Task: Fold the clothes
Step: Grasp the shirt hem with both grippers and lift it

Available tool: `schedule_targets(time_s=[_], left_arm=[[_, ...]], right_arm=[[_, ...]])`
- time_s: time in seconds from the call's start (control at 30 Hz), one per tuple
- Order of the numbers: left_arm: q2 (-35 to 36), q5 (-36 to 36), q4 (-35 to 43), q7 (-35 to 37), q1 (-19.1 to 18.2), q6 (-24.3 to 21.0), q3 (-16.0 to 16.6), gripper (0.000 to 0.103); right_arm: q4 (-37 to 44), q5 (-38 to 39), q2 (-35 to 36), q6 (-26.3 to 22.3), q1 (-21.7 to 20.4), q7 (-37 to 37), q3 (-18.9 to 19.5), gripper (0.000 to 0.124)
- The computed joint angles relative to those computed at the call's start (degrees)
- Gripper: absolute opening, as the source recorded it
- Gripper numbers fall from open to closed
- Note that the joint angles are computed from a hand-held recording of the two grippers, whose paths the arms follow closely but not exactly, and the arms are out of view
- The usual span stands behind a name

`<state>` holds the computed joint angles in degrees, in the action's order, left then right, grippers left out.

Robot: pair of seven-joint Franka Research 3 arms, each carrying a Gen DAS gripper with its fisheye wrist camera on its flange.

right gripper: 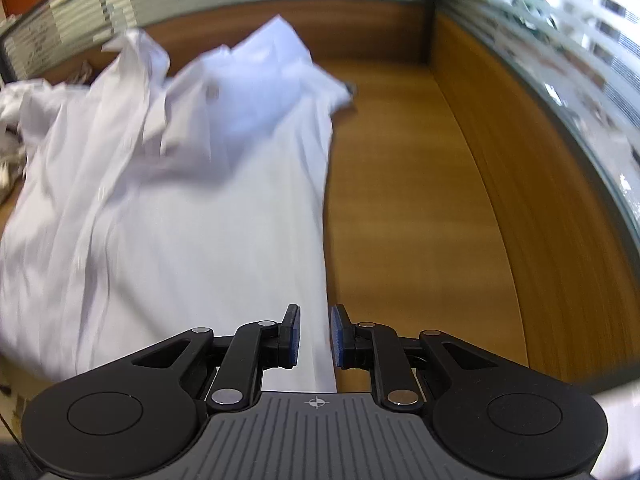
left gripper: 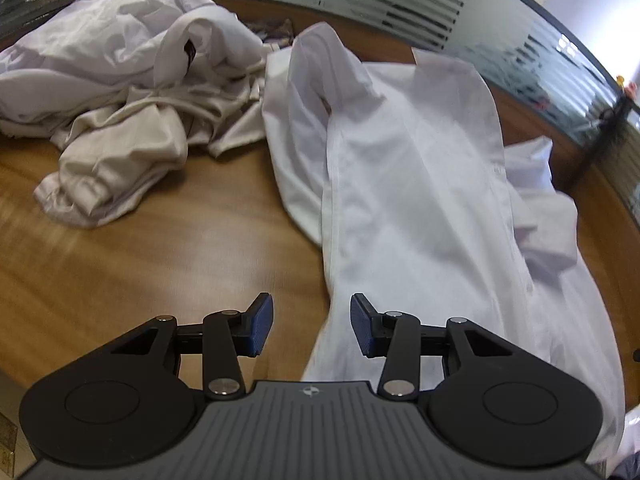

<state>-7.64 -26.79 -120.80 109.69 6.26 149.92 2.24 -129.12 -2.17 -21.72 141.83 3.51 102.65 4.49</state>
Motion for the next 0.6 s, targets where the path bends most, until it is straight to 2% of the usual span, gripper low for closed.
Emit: schedule_targets(time_s=[0.1, 0.23, 0.43, 0.6], left_arm=[[6.0, -3.1, 7.0, 0.3, 0.3, -0.5, -0.3, 0.048], [14.6, -6.1, 17.4, -0.6, 2.8, -2.1, -3.1, 0.048], [26.4, -2.7, 32.5, -5.9, 5.3, -3.7, -7.2, 0.048], [33.0, 0.2, 41.8, -10.6, 6.8, -4.5, -10.5, 0.048]], right_arm=[[5.7, 0.2, 6.3, 2.2, -0.3, 2.3, 0.0, 0.019], [13.1, -2.8, 13.9, 2.9, 0.0, 7.8, -0.2, 0.02], [22.3, -6.1, 22.6, 2.8, 2.7, 13.9, -2.8, 0.021], [26.4, -5.4, 26.4, 2.3, 3.7, 15.7, -5.2, 0.028]])
